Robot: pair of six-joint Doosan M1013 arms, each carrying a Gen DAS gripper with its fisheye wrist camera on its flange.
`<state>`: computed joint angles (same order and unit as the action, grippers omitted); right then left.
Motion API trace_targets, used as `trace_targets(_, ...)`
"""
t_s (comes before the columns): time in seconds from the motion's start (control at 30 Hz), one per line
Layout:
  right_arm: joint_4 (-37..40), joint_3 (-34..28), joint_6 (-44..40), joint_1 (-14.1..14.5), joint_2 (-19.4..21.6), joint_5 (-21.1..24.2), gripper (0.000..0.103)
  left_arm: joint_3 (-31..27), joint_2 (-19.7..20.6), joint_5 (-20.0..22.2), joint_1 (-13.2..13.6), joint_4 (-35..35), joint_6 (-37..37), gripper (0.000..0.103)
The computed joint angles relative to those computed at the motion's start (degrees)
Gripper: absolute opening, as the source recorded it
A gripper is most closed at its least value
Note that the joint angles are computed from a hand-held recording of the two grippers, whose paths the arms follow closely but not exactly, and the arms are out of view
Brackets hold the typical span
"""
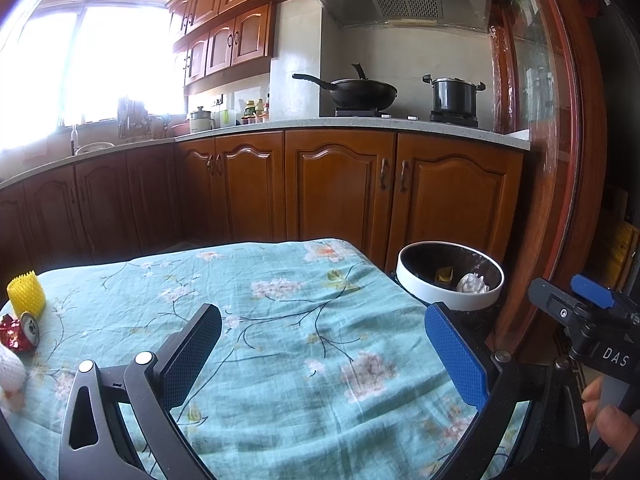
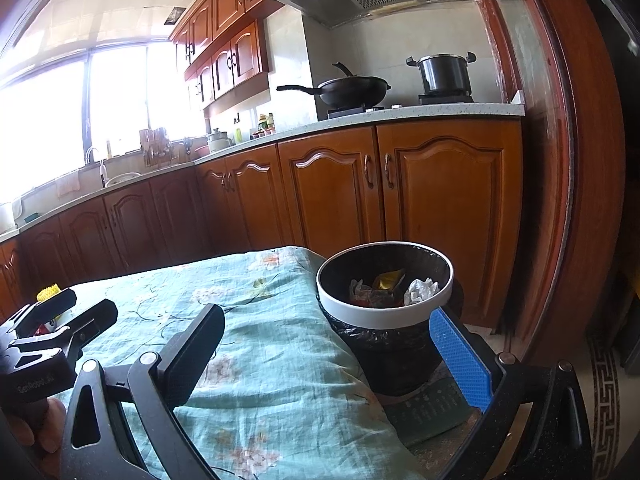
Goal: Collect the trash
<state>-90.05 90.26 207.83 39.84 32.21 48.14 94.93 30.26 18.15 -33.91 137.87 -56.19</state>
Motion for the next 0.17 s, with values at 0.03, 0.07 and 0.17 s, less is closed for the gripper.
trace_targets(0.03,0.27,-0.09,-0.17,-0.09,0.07,-0.27,0.103,-0.14,0.06,-0.31,0.09,-0.45,0.25,0.102)
trace_targets(0.07,0.6,-0.25,-0.46,-0.2,0.15,-0.54,0.103,-0.31,0.15,-0.69,0.2,-0.58,0.19,0.102)
trace_targets(0.17,1.59,-0.61,-1.28,-0.44,0.36,-1.25,0.103,-0.94,0.46,-1.73,0.47,-2.35,1.45,0.102)
